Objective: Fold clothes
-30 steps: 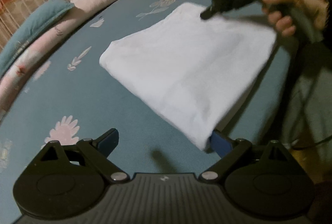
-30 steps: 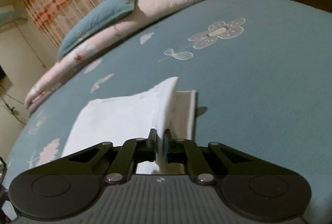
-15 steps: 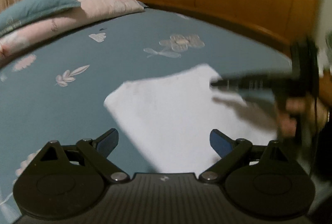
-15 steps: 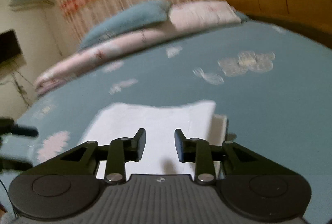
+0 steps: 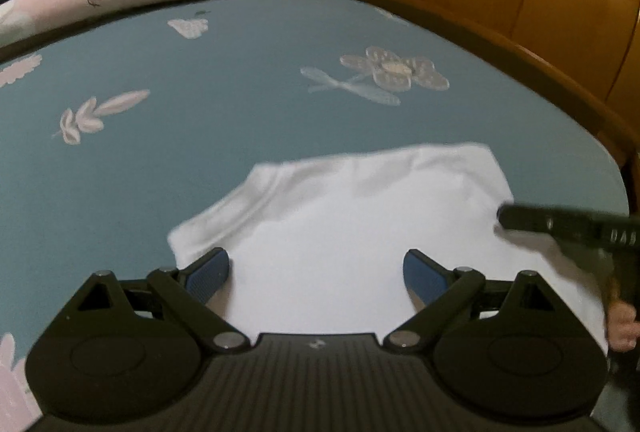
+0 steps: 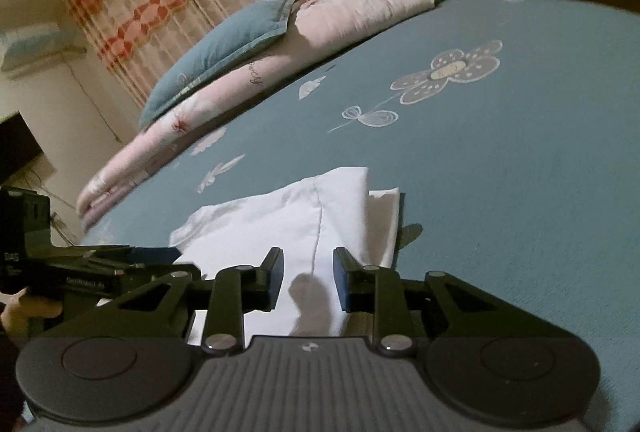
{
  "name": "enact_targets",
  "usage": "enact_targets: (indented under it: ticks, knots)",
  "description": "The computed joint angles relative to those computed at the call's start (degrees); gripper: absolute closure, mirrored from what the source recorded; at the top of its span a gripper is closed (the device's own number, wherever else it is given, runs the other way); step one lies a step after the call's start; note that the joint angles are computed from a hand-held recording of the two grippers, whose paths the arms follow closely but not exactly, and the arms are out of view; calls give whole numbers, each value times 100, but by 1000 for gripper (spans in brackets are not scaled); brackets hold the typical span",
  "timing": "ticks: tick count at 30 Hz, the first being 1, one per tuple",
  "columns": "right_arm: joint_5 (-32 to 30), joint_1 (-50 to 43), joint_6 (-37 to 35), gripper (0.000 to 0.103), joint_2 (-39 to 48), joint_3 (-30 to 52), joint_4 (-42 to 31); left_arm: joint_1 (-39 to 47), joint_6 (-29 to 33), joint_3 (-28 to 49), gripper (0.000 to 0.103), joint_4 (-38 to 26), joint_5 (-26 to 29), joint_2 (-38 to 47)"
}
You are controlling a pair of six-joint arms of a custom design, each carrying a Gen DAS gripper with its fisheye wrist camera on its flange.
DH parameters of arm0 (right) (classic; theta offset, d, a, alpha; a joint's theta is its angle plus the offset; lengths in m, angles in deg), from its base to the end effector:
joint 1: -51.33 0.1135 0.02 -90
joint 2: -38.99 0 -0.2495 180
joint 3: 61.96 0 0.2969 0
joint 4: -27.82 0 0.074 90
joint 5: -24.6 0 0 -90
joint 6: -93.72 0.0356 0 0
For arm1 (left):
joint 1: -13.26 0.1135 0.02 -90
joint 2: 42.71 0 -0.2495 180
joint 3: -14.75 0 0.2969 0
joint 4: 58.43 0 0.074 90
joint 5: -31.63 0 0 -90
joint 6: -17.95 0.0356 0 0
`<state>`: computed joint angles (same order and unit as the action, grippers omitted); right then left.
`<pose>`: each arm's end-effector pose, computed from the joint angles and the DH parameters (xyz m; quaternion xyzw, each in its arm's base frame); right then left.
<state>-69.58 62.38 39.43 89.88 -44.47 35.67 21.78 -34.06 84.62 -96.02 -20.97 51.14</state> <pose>0.2049 0.0427 0.0964 0.1615 0.8301 0.2398 0.4769 0.3560 0.0315 0.1518 0.3097 0.8680 -0.1937 0.3364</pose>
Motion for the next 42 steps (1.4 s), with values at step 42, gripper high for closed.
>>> enact_targets:
  ticks: [42]
  knots:
    - [3227,3340,814,59,-1926,1089,-4905,1086,2152,-2686,3,-2314,543,-4054]
